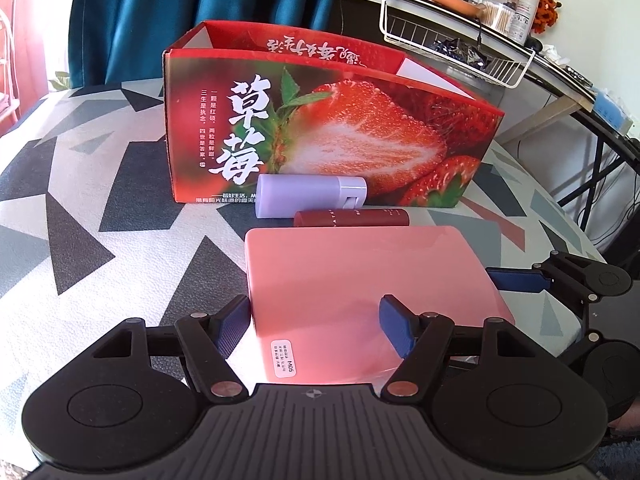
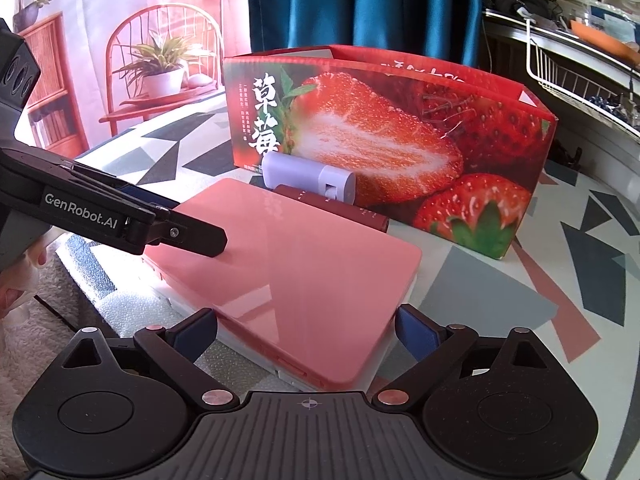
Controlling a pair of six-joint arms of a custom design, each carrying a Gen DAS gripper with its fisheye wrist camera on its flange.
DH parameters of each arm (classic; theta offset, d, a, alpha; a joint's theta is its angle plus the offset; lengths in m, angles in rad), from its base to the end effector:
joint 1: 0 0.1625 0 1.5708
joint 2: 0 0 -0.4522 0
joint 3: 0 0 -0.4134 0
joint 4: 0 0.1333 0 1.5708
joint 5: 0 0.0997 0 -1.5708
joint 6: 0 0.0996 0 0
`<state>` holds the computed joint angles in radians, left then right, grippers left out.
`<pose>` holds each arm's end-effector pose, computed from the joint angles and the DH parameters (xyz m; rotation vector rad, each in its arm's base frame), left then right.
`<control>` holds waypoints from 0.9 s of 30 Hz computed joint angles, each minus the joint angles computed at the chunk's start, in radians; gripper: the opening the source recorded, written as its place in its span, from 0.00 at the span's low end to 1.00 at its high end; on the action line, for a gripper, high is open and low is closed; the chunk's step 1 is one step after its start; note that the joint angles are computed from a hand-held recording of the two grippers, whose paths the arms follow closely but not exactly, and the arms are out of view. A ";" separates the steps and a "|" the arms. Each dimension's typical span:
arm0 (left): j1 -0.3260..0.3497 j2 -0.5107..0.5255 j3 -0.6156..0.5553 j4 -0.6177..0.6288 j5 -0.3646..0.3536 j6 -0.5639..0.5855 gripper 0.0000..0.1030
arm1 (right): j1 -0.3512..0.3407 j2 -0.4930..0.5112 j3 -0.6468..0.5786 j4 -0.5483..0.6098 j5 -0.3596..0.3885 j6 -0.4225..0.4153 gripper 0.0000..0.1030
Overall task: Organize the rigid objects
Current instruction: 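Hold the pink case with both tools in front of the red box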
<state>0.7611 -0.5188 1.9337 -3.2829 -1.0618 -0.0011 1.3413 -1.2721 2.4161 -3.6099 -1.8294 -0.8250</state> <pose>-0.2929 -0.5301 -0.0756 0.9712 2.5387 -0.6523 0.0045 -0.4546 0.2359 0.5501 -2.2934 0.8225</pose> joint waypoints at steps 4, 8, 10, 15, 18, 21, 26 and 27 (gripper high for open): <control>-0.005 0.000 0.005 -0.001 0.005 0.009 0.71 | -0.002 0.002 -0.002 -0.004 0.000 0.006 0.93; -0.009 0.004 0.006 -0.007 0.012 0.023 0.71 | -0.004 0.002 0.000 -0.008 0.003 0.005 0.93; -0.010 0.003 0.005 -0.004 0.013 0.022 0.71 | -0.005 0.002 -0.002 -0.006 0.006 0.008 0.93; -0.017 0.002 0.008 -0.003 0.022 0.026 0.71 | -0.004 0.001 0.001 -0.015 0.010 0.011 0.92; -0.018 0.001 0.011 -0.015 0.021 0.029 0.71 | -0.003 0.001 0.005 -0.030 0.016 0.010 0.92; -0.024 0.001 0.018 -0.046 0.028 0.040 0.71 | -0.005 0.000 0.012 -0.057 0.034 0.004 0.92; -0.033 0.002 0.022 -0.074 0.036 0.050 0.71 | -0.008 -0.005 0.017 -0.077 0.056 0.008 0.91; -0.033 0.001 0.022 -0.072 0.035 0.045 0.71 | -0.007 -0.005 0.017 -0.078 0.056 0.007 0.91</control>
<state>0.7281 -0.5174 1.9553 -3.3545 -1.0265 0.0439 1.3339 -1.2768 2.4332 -3.6883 -1.7737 -0.8181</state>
